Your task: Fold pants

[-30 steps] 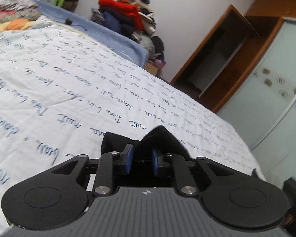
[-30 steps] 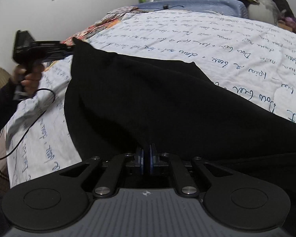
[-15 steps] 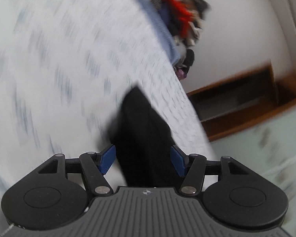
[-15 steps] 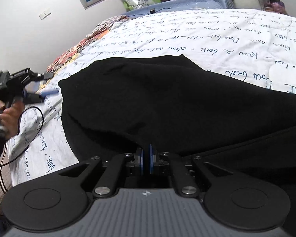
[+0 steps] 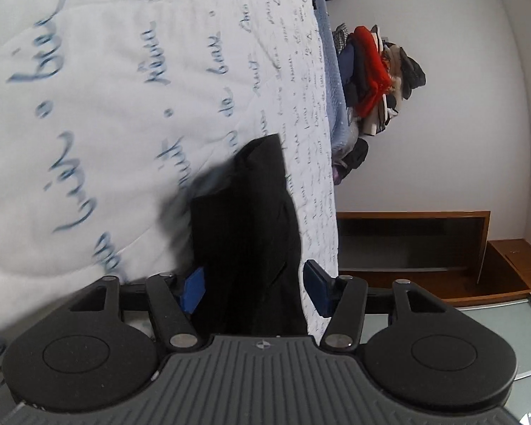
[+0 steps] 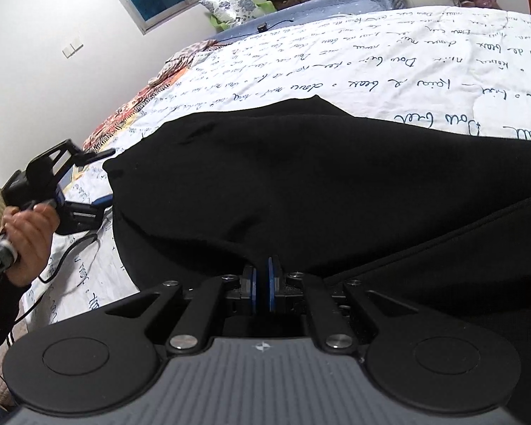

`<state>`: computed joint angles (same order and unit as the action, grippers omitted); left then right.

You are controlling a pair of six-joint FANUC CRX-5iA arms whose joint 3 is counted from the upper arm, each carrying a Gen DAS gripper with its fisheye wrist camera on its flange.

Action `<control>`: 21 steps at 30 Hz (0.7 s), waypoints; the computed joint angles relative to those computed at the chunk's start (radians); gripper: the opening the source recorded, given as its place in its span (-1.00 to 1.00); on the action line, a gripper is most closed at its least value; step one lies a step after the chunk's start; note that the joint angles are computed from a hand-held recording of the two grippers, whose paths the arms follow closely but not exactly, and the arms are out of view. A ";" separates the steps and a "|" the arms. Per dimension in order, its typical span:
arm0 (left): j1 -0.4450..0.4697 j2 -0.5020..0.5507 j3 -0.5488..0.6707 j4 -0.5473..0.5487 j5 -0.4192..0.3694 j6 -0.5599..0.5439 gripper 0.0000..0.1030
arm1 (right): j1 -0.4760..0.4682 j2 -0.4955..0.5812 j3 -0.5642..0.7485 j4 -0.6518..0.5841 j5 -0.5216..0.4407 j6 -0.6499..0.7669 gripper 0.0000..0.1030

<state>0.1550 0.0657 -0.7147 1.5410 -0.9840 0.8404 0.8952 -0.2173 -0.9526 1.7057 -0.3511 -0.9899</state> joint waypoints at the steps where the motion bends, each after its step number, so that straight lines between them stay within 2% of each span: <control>1: -0.003 -0.014 0.004 -0.013 0.015 -0.009 -0.13 | -0.005 -0.001 -0.002 0.017 0.003 -0.019 -0.90; 2: -0.016 -0.033 0.007 -0.001 0.039 -0.028 -0.19 | -0.009 -0.003 -0.004 0.027 0.006 -0.029 -0.90; 3: -0.031 -0.069 -0.015 0.063 0.059 -0.089 -0.22 | -0.009 -0.004 -0.005 0.028 0.007 -0.032 -0.90; 6: -0.051 -0.132 -0.056 0.270 0.022 -0.273 -0.22 | -0.001 -0.003 -0.001 -0.002 0.007 -0.003 -0.90; 7: -0.058 -0.151 -0.071 0.333 0.022 -0.324 -0.16 | 0.001 -0.002 0.001 -0.013 0.006 0.009 -0.90; 8: -0.059 -0.179 -0.090 0.365 0.041 -0.357 0.01 | 0.000 -0.002 0.001 -0.012 0.009 0.011 -0.90; 10: -0.040 -0.207 -0.097 0.319 0.112 -0.346 0.20 | -0.035 -0.005 -0.003 0.050 0.039 -0.036 -0.90; 11: -0.019 -0.210 -0.096 0.252 0.140 -0.301 0.20 | -0.061 -0.007 -0.006 0.105 0.059 -0.081 -0.90; 12: 0.016 -0.202 -0.094 0.165 0.129 -0.247 0.20 | -0.078 -0.009 -0.009 0.144 0.070 -0.113 -0.90; 14: 0.047 -0.175 -0.093 0.076 0.088 -0.196 0.19 | -0.082 -0.009 -0.010 0.164 0.069 -0.134 -0.90; 18: 0.041 -0.118 -0.060 -0.020 0.060 -0.123 0.19 | -0.013 0.003 -0.001 0.031 0.009 -0.025 -0.90; 21: 0.015 -0.086 -0.032 -0.062 0.111 -0.064 0.19 | 0.060 0.015 0.020 -0.118 -0.054 0.102 -0.90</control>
<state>0.1696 -0.0207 -0.7462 1.4794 -0.8731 0.7767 0.9555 -0.2024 -0.9328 1.5872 -0.4054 -0.8877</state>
